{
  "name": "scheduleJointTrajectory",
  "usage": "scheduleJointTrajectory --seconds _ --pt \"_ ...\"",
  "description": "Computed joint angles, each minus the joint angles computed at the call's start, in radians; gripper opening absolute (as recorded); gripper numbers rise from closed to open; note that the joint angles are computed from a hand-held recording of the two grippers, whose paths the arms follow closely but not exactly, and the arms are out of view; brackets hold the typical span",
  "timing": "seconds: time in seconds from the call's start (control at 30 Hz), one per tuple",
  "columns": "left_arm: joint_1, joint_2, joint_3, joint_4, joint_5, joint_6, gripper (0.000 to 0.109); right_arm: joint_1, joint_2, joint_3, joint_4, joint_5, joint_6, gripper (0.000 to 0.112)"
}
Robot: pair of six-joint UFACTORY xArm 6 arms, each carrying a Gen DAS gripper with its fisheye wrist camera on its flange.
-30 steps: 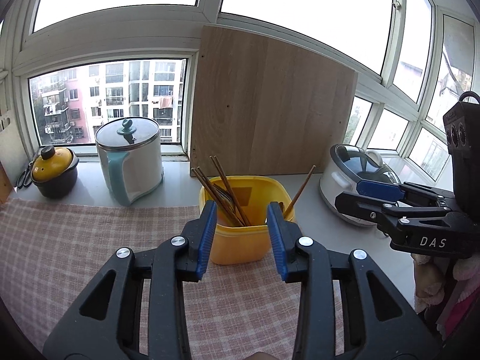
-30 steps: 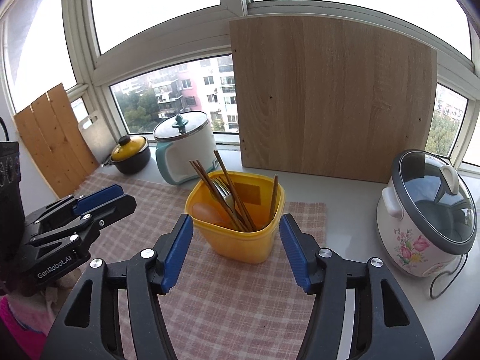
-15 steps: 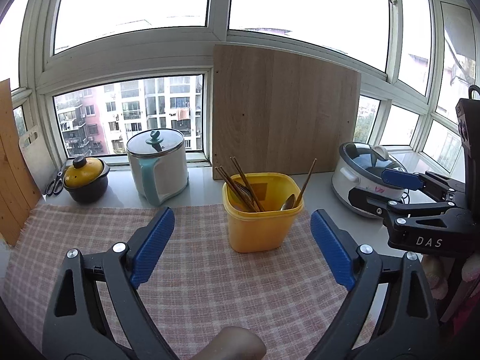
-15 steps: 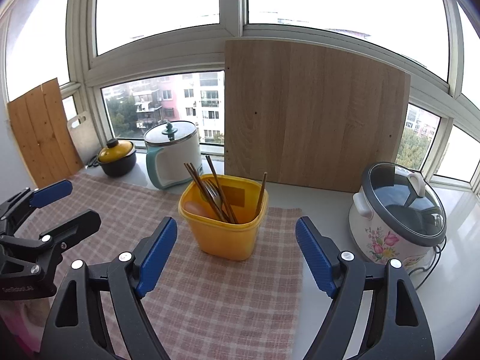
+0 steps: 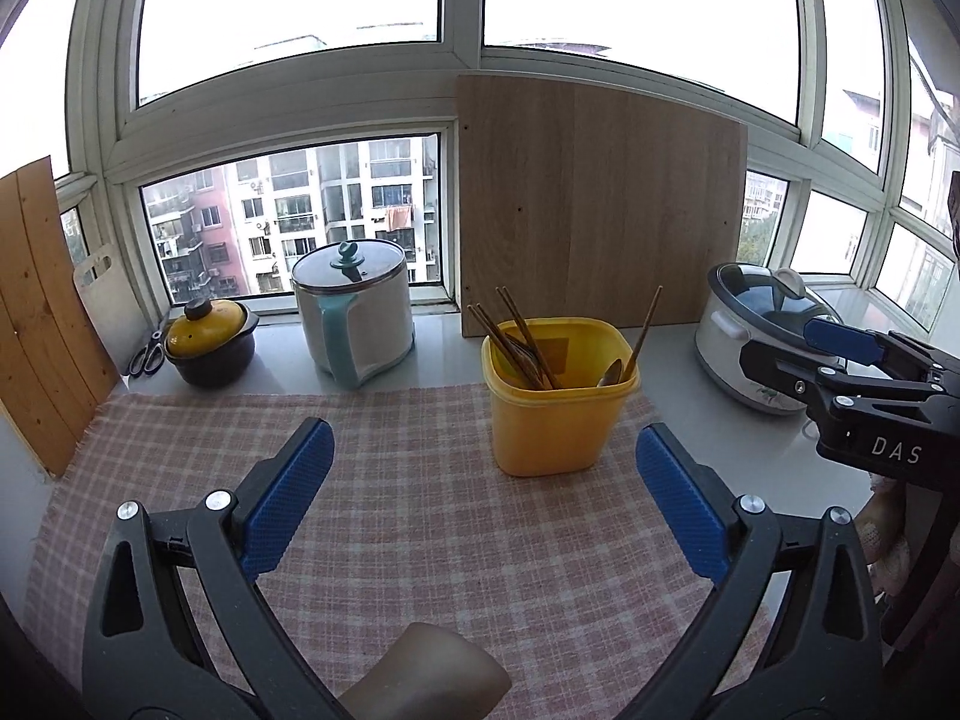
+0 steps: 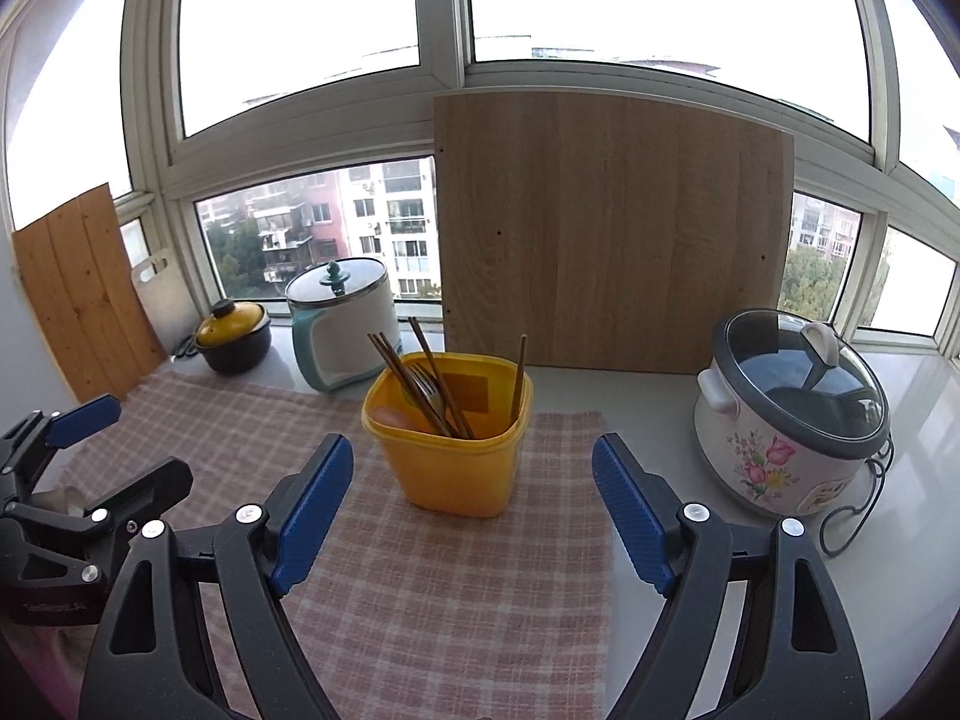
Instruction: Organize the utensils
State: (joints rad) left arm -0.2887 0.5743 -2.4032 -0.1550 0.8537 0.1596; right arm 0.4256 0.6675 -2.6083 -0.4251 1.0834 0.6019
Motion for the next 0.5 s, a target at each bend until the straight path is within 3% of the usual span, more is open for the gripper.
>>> scheduleJointTrajectory --seconds 0.5 --pt "-0.006 -0.007 0.028 0.038 -0.005 -0.015 0.103 0.002 -0.054 0.109 0.004 -0.019 0.026 0.082"
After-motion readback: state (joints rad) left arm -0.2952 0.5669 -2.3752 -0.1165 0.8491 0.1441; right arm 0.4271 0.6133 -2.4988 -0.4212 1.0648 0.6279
